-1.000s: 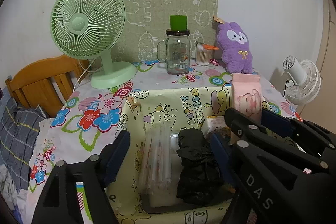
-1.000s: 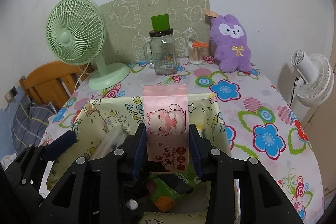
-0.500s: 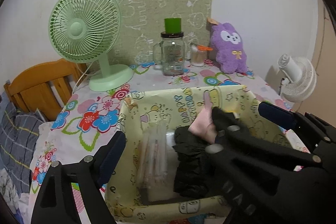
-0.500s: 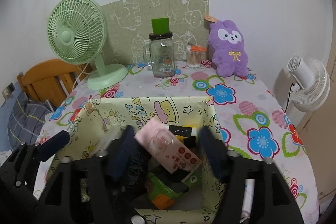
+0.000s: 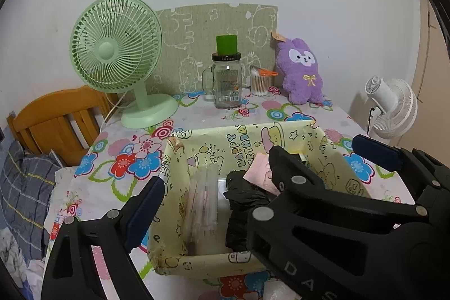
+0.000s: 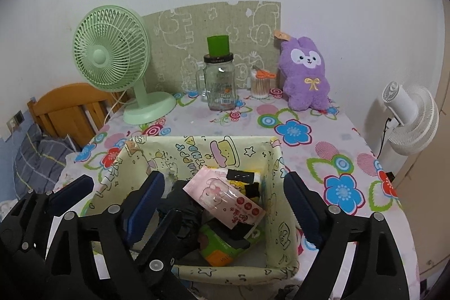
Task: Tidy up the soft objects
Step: 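Lower the straw bag into the box with the left gripper while the right drops the wipe pack in, then withdraw both grippers from the box toward the tissue pack and grey gloves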
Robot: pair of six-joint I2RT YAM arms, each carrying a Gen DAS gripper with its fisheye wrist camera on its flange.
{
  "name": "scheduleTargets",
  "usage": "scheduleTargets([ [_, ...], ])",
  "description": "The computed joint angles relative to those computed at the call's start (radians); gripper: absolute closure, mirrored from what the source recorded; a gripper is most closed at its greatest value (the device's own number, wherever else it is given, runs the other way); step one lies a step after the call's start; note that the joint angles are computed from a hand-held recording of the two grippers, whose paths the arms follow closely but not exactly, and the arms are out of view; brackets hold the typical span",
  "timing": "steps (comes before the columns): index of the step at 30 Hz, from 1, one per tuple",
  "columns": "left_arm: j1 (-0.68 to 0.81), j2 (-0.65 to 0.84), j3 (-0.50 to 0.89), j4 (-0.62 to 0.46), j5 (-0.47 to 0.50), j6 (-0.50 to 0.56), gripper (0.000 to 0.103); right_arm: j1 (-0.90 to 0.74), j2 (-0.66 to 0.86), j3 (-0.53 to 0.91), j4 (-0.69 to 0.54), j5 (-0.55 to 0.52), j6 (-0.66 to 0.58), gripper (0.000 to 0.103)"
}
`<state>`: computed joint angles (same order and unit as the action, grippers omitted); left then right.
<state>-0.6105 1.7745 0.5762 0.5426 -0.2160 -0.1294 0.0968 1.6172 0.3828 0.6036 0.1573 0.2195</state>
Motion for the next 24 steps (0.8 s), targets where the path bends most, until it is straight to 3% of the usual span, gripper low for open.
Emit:
scheduleTargets([
  [7, -0.018, -0.049, -0.029, -0.012, -0.026, -0.016, 0.005, 0.005, -0.082, -0.039, -0.025, 0.006, -0.007, 0.005],
  [24, -0.067, -0.210, -0.124, -0.050, -0.053, -0.013, 0.001, 0.048, -0.368, -0.158, -0.144, 0.035, 0.000, 0.005],
])
